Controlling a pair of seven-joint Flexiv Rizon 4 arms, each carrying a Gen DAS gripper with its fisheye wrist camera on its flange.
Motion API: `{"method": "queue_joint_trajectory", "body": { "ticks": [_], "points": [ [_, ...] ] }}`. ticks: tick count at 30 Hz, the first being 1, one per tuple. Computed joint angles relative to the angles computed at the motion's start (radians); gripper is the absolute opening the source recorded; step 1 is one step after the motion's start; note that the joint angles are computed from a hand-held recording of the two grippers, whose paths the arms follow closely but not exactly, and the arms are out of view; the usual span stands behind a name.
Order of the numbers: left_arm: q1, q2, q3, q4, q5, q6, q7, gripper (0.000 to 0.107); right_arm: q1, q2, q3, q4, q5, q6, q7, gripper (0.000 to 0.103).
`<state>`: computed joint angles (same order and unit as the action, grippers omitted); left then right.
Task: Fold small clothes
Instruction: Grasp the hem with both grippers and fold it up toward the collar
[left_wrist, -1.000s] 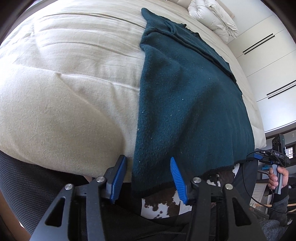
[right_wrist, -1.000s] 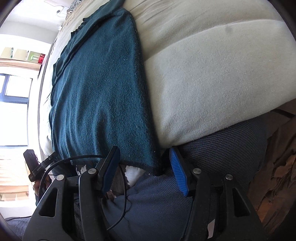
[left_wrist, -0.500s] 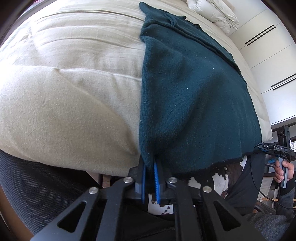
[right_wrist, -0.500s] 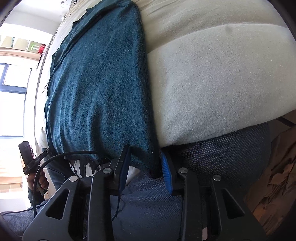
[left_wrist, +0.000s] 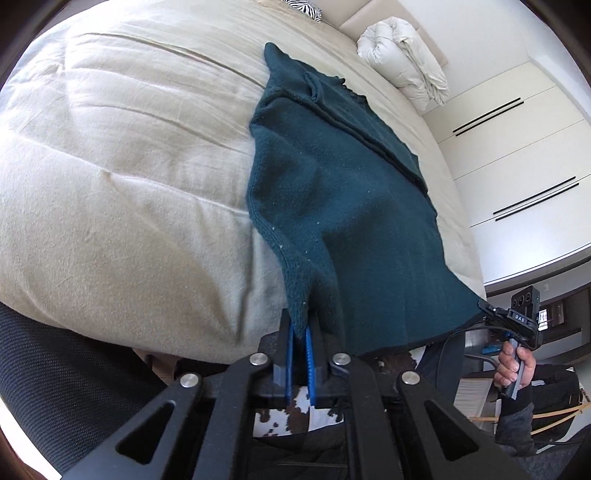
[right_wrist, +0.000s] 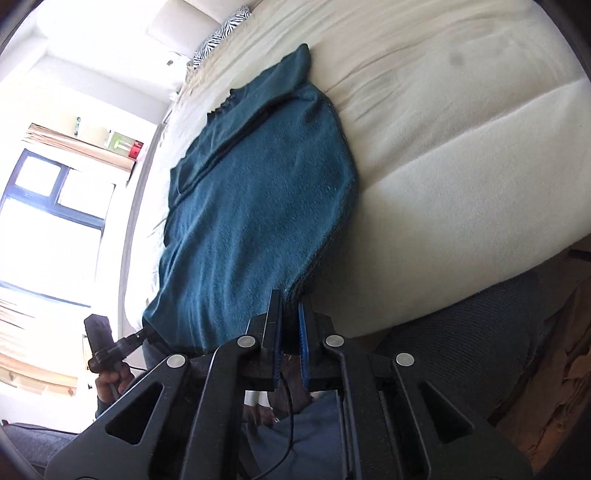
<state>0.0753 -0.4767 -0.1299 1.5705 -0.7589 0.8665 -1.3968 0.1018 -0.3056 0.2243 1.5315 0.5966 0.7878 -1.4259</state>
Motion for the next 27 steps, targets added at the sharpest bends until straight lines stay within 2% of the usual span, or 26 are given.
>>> {"method": "queue_joint_trajectory", "body": {
  "ticks": [2, 7, 17, 22, 27],
  "points": [
    [0.019, 0.006, -0.040, 0.020, -0.103, 0.046, 0.054, 0.008, 0.008, -0.004, -0.006, -0.016, -0.015, 0.026, 0.005, 0.007],
    [0.020, -0.004, -0.075, 0.011, -0.235, 0.107, 0.105, 0.008, 0.017, -0.032, 0.002, -0.069, -0.025, 0.087, -0.009, 0.007],
    [0.021, -0.081, -0.141, -0.137, -0.428, 0.177, 0.206, 0.008, 0.012, -0.137, 0.030, -0.234, -0.027, 0.175, -0.025, 0.007],
    [0.025, -0.162, -0.160, -0.269, -0.445, 0.219, 0.176, 0.008, 0.007, -0.223, 0.039, -0.359, -0.052, 0.193, 0.007, 0.007],
    [0.035, -0.272, -0.173, -0.435, -0.350, 0.229, 0.083, 0.008, 0.014, -0.313, 0.038, -0.484, -0.103, 0.201, 0.063, 0.007]
  ]
}}
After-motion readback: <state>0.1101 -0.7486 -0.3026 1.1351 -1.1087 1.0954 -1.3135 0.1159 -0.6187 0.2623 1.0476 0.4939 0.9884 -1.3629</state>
